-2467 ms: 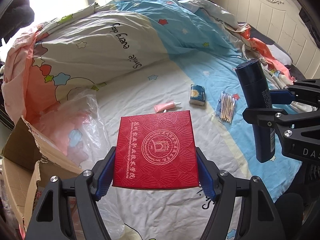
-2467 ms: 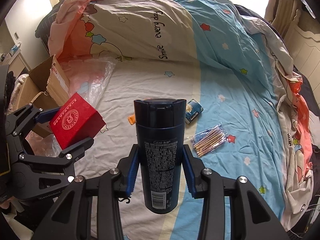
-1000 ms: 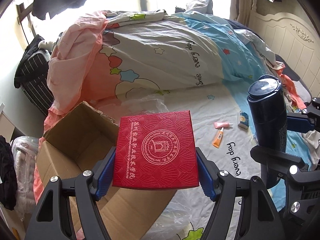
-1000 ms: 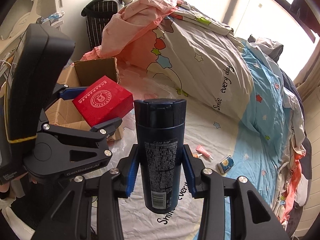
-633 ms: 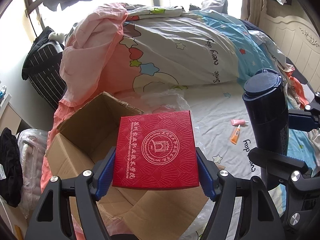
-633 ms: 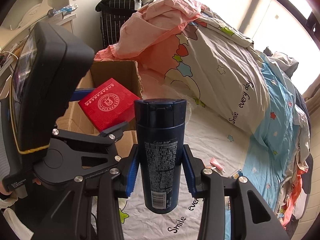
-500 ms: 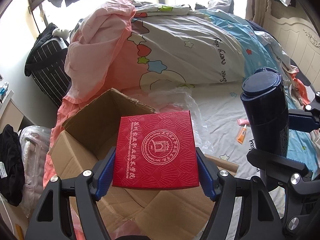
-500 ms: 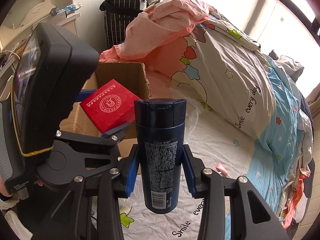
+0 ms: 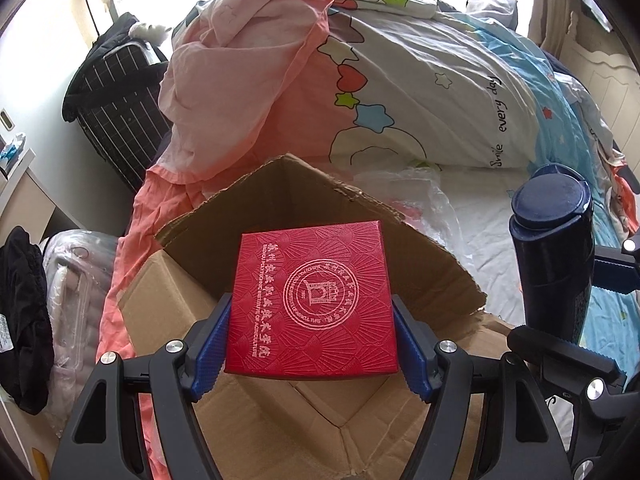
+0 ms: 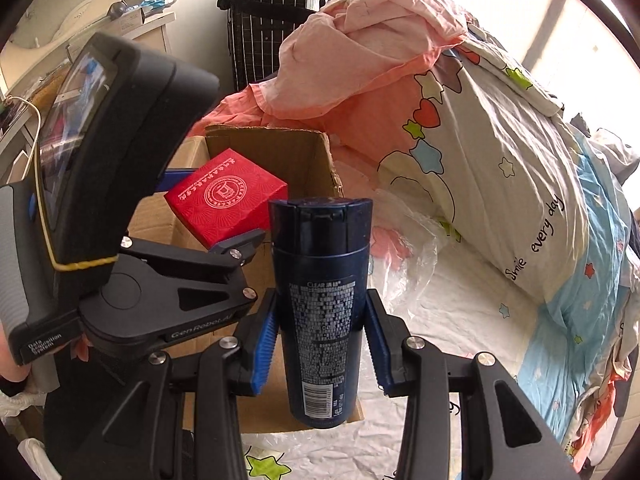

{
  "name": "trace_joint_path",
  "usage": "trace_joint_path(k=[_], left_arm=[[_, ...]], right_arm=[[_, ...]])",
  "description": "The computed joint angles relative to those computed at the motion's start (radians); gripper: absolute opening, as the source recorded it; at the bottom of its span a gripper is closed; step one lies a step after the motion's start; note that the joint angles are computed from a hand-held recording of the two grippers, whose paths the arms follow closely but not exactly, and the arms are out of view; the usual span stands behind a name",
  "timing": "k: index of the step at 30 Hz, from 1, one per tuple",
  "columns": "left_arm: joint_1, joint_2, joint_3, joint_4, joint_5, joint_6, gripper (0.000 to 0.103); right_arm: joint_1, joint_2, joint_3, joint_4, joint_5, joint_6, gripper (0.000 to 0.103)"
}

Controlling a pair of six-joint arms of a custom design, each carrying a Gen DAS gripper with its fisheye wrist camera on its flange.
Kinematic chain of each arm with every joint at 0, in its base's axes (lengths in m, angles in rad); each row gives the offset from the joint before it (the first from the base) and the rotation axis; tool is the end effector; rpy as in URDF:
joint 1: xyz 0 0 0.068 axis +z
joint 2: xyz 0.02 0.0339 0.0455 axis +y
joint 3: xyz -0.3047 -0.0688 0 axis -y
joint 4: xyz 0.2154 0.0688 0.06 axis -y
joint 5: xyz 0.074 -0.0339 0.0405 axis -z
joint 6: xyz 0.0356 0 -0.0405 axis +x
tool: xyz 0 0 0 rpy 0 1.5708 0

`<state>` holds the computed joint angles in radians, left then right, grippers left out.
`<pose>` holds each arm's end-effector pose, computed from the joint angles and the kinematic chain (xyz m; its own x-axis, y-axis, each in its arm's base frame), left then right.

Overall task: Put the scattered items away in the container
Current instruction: 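Lift and carry red box and blue bottle toward the cardboard box, then lower red box and blue bottle into the cardboard box and open both grippers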

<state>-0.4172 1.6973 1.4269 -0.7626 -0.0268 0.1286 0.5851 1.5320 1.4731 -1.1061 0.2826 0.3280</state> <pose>0.3096 -0.1362 0.3219 -0.7284 0.4630 -0.5051 0.4900 0.8672 0.0885 0.2301 0.1405 0.3658 -0.8664 -0.2029 -0.4562 -0.1685 0.9789 -0.1154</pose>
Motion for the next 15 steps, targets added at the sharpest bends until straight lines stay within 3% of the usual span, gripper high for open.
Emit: trace_joint_path(k=[9, 15], left_arm=[[0.013, 0.098, 0.067, -0.017, 0.006, 0.000, 0.074], [0.019, 0.161, 0.122, -0.049, 0.012, -0.007, 0.074]], right_arm=[[-0.028, 0.052, 0.004, 0.060, 0.002, -0.013, 0.038], [-0.076, 0.055, -0.016, 0.106, -0.053, -0.028, 0.038]])
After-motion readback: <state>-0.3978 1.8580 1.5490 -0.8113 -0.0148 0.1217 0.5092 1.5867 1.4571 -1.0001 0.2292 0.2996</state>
